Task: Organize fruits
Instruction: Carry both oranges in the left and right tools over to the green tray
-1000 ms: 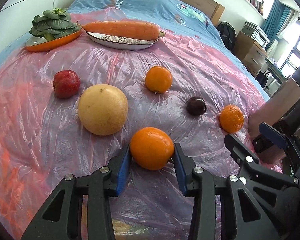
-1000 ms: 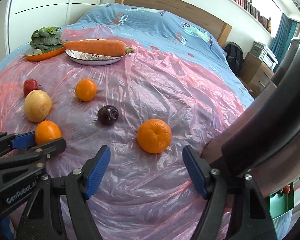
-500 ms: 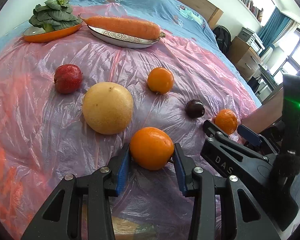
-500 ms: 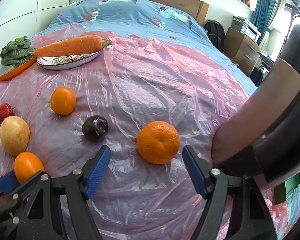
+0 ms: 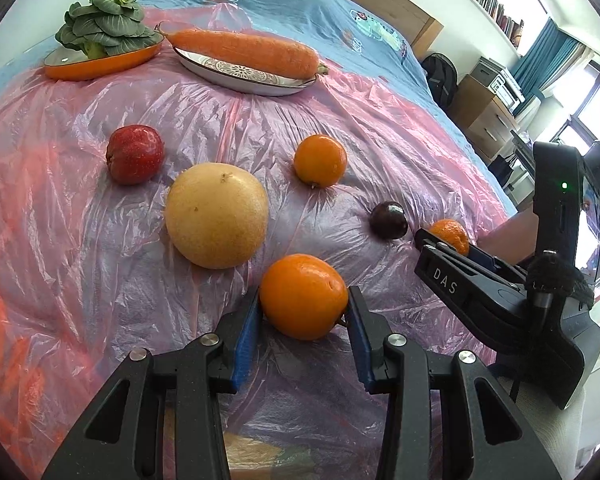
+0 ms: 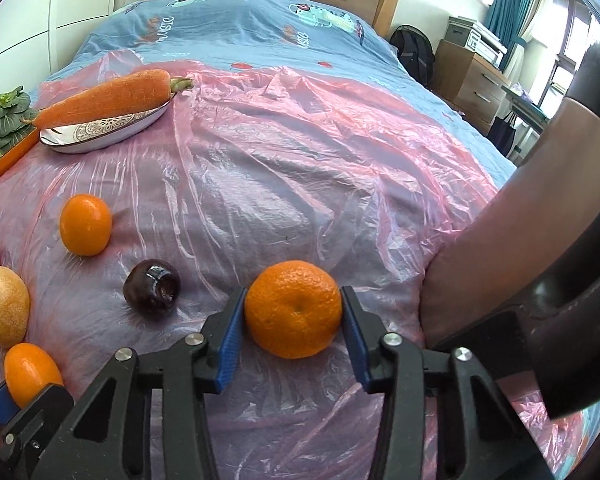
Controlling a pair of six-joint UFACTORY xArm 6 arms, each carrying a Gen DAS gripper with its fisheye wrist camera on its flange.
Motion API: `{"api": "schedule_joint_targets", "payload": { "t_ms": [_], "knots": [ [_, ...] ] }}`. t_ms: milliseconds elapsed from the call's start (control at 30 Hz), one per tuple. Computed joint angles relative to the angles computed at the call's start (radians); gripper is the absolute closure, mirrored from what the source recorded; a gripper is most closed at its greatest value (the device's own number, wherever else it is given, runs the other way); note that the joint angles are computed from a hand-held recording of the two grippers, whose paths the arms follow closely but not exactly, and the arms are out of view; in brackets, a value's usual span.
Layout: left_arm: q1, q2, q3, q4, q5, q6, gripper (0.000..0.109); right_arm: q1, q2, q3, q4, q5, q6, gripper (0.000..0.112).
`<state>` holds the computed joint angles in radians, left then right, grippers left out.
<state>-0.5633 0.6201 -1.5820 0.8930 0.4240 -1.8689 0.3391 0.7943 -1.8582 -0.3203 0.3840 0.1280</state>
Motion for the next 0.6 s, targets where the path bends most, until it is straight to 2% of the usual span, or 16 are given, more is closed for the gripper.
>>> {"api": "schedule_joint_targets", "payload": {
  "t_ms": [133, 400, 600],
  "knots": [
    [-0.005, 0.002, -0.009, 0.003, 0.016, 0.008, 0.072, -0.003, -0.008, 0.013, 0.070, -0.016, -0.059, 0.044],
    [-0.010, 0.000, -0.016, 0.016, 0.027, 0.007, 0.073, 0.007, -0.092, 0.143, 0.150, -0.108, -0.179, 0.045],
    [-0.005, -0.023, 0.010, 0.096, -0.015, -0.062, 0.073, 0.011, -0.173, 0.262, 0.206, -0.154, -0.282, 0.044]
  ]
}}
